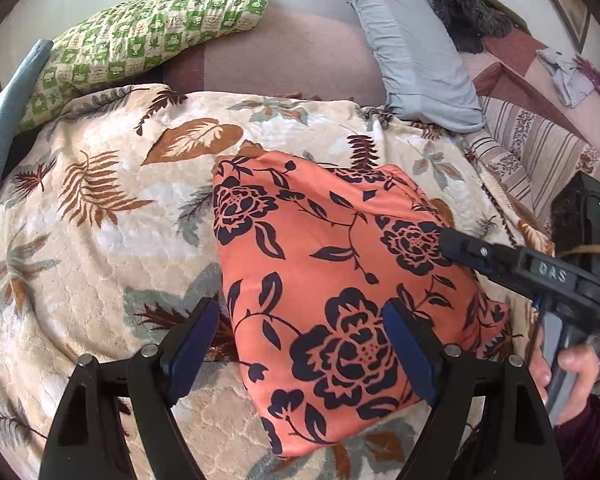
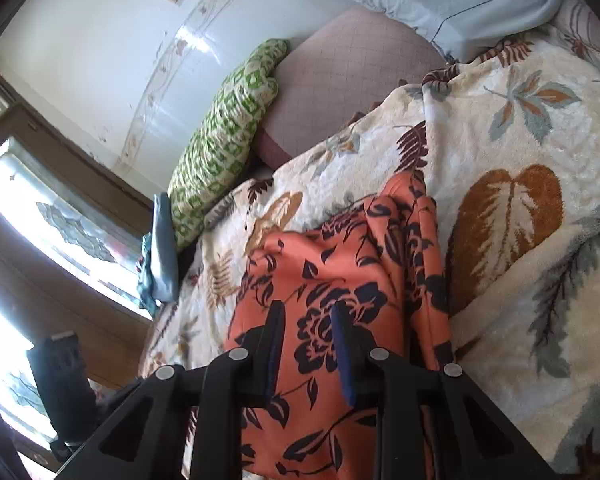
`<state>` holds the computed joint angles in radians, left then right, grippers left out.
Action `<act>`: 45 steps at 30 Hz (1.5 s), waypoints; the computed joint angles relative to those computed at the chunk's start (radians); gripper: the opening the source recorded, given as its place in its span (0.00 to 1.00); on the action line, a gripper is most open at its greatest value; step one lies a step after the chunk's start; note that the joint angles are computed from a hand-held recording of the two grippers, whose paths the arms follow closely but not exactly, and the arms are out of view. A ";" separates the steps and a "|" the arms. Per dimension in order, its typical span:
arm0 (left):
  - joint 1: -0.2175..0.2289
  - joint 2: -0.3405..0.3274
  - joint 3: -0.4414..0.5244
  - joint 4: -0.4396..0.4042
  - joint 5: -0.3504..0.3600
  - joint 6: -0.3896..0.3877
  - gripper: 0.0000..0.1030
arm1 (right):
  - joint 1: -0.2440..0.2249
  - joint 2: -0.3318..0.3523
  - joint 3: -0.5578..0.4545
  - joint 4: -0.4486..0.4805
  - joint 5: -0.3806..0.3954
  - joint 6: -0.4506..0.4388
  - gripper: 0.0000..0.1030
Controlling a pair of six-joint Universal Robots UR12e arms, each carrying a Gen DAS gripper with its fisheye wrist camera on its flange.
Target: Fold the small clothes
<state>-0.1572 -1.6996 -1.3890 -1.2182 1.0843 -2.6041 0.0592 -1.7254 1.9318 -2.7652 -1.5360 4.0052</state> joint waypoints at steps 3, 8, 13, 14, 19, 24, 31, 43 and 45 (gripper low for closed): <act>-0.024 -0.002 -0.027 0.051 0.093 0.016 0.82 | 0.020 -0.003 -0.002 0.079 0.027 -0.009 0.25; -0.022 0.007 -0.062 -0.049 0.136 0.097 0.84 | 0.052 -0.017 -0.012 0.227 0.039 -0.065 0.23; 0.002 0.026 -0.115 -0.018 0.081 0.132 0.86 | 0.065 -0.015 -0.011 0.340 0.084 -0.095 0.23; 0.001 0.022 -0.108 -0.027 0.084 0.135 0.86 | 0.063 -0.015 -0.012 0.343 0.086 -0.096 0.23; 0.009 -0.004 -0.019 -0.161 0.064 0.161 0.85 | -0.003 -0.052 0.043 0.222 0.225 -0.015 0.22; 0.026 -0.014 0.041 -0.110 -0.048 0.194 0.85 | -0.041 -0.072 0.077 0.000 0.222 0.034 0.26; -0.053 -0.151 0.195 -0.039 0.075 0.049 0.85 | -0.074 0.026 -0.050 0.085 0.162 0.014 0.26; -0.118 -0.326 0.343 -0.123 0.211 -0.106 0.93 | -0.147 0.104 -0.037 0.025 0.152 0.113 0.25; -0.113 -0.330 0.348 -0.134 0.193 -0.128 0.95 | -0.144 0.108 -0.029 0.002 0.113 0.130 0.24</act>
<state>-0.2703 -2.0300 -1.0414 -1.3518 1.2773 -2.7319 -0.0850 -1.6174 1.9023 -2.7632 -1.4233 4.1357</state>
